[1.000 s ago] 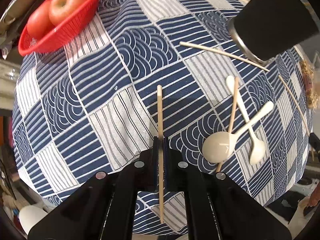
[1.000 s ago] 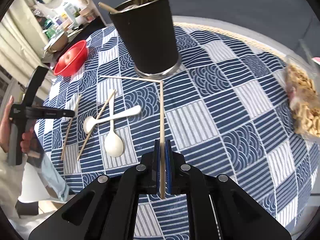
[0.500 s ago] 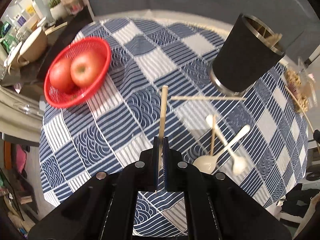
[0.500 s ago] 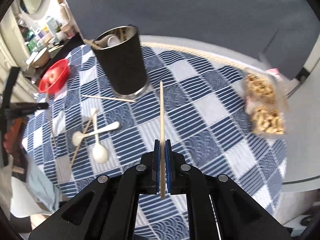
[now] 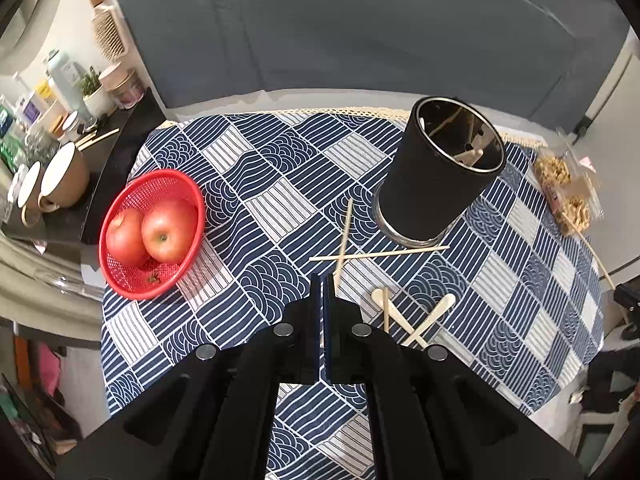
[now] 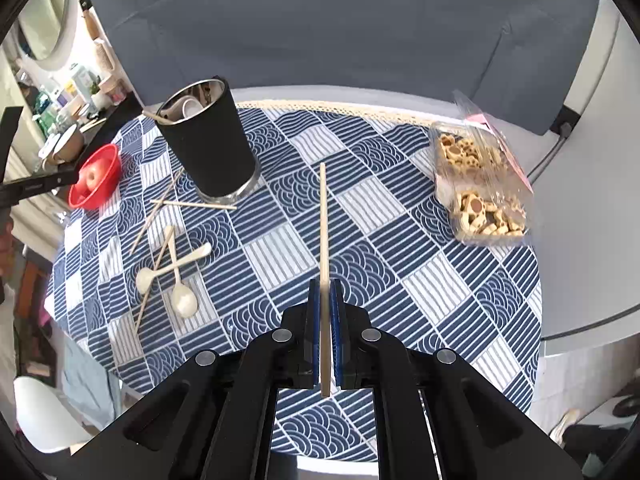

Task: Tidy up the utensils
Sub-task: 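Lift both held chopsticks upright and carry them over the black holder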

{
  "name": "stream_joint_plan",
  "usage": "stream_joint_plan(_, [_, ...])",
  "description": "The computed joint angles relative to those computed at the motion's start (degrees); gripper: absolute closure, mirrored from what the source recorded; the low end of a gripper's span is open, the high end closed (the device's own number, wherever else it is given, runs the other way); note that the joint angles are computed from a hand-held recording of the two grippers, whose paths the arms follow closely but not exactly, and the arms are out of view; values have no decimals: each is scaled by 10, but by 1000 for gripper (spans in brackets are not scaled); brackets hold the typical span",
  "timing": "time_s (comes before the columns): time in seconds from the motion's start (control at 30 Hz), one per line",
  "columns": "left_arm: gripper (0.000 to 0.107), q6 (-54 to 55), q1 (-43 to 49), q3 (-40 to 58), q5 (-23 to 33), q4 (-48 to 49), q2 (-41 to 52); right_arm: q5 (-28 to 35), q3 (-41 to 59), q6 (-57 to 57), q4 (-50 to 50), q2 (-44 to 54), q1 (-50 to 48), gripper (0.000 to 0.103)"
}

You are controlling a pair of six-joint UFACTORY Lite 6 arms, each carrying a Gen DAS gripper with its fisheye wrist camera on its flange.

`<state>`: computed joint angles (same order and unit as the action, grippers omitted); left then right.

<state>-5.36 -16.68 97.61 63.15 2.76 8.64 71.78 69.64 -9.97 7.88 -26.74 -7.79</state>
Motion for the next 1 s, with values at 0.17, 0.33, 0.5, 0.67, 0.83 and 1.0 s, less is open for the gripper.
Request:
stream_joint_plan(0.17, [106, 25, 10, -28, -13, -25, 3, 0, -2, 14, 2, 4, 5, 98])
stream_joint_plan(0.33, [105, 65, 27, -31, -19, -55, 36, -13, 11, 62, -2, 28, 42, 98])
stream_joint_plan(0.5, [93, 102, 25, -7, -18, -70, 95, -21, 35, 101, 7, 63, 66, 98])
stream_joint_plan(0.67, [81, 117, 16, 34, -12, -76, 158, -20, 58, 127, 22, 90, 72, 98])
stream_joint_plan(0.83, [70, 142, 3, 73, -8, -104, 231, -22, 67, 152, 23, 98, 76, 98])
stream_joint_plan(1.0, [62, 144, -12, 99, -14, -104, 281, -30, 58, 158, 33, 95, 76, 98])
